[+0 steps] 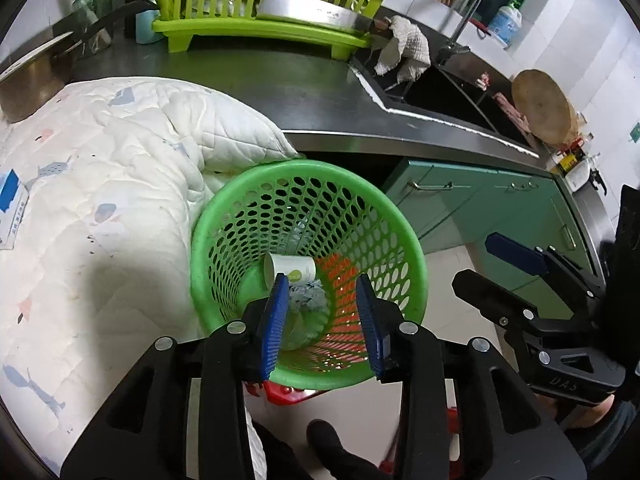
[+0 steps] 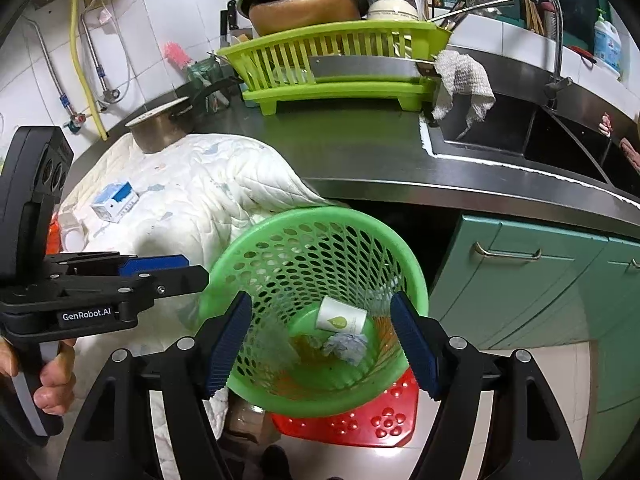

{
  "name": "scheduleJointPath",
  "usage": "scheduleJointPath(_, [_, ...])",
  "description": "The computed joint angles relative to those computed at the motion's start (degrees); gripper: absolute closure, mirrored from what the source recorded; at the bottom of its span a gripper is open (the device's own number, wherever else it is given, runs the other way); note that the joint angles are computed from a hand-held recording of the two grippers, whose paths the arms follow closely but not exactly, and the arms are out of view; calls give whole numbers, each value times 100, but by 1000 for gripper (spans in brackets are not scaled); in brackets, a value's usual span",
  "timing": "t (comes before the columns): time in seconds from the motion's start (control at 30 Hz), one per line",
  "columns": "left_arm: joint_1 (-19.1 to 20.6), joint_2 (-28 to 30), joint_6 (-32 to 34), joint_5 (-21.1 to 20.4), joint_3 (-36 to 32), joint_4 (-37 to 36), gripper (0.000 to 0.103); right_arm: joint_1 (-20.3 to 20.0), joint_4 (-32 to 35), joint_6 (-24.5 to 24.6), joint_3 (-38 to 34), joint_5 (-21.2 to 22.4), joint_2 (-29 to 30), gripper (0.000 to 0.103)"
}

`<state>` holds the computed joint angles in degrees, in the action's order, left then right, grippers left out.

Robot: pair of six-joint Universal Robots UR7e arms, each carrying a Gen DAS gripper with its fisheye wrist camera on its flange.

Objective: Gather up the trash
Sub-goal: 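Drop the clear cup and crumpled paper into the green basket, then return to the cloth and grasp the orange snack packet with the right tool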

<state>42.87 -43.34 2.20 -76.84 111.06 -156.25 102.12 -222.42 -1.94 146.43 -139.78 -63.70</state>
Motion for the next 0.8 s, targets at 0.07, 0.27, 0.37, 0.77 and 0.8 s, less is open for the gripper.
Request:
scheduleJointPath(0.07, [9, -102, -11, 6, 53, -32, 68, 55, 46, -1, -34, -9, -7, 34])
scheduleJointPath(0.27, [3, -636, -30, 313, 366, -203, 68, 256, 206, -128, -224, 72, 31, 32])
scheduleJointPath(0.37, [64, -887, -69, 478, 475, -245, 68, 367, 333, -217, -396, 161, 127, 32])
scheduleJointPath(0.77, [579, -2101, -169, 1442, 805, -349, 68, 668, 1158, -527, -1395, 804, 739, 31])
scheduleJointPath(0.8, [654, -2225, -191, 1523, 828, -362, 68, 695, 1257, -568, -1515, 872, 815, 31])
